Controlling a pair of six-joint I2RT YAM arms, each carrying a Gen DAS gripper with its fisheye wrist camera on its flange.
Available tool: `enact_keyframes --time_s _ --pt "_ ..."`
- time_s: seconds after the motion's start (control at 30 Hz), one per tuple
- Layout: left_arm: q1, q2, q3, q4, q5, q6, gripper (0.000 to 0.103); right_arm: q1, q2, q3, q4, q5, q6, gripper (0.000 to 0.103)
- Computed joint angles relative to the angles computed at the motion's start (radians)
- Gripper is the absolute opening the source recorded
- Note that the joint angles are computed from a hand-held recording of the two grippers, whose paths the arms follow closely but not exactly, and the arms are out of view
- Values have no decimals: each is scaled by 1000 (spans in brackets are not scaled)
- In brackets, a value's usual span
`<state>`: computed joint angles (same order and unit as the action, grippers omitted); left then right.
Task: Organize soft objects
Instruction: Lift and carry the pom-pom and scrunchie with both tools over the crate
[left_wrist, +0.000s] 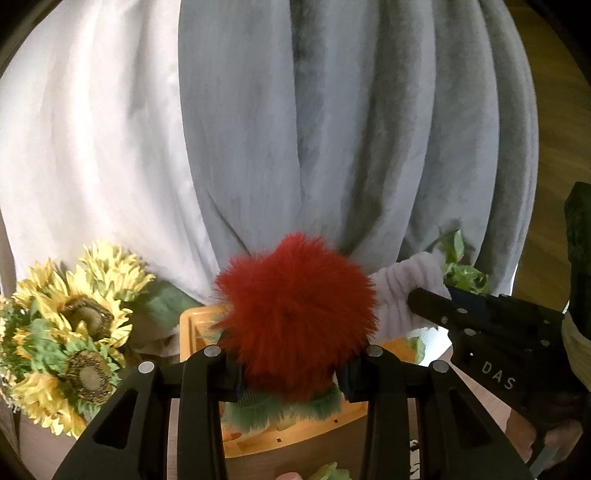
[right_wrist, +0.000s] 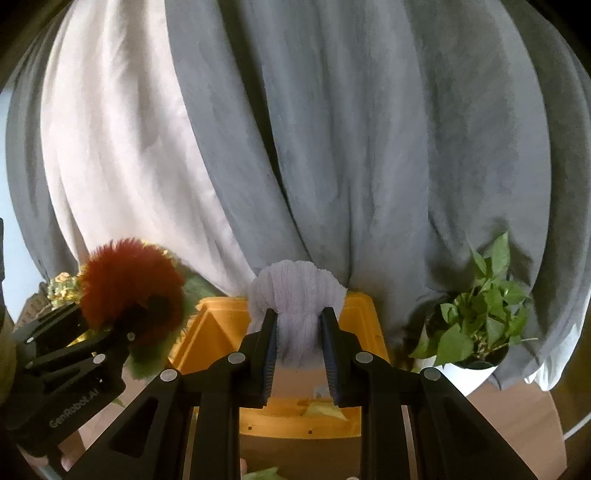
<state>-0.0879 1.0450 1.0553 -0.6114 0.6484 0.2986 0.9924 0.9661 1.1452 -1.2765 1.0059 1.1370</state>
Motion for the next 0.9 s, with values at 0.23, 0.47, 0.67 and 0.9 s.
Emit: enact_keyframes --time_s 0.23,0.47,0.67,0.9 --pt "-72 141 69 -23 -60 -18 36 -221 -22 -42 200 -168 -262 24" --pt "-131 257 123 -23 -128 -33 37 -410 6 -76 316 -355 -406 24" --pt "-157 340 157 -14 -159 -27 37 -564 52 -106 392 -517 -498 24" --pt "-203 449 198 -10 -236 -21 37 -684 124 -127 445 -633 -580 24"
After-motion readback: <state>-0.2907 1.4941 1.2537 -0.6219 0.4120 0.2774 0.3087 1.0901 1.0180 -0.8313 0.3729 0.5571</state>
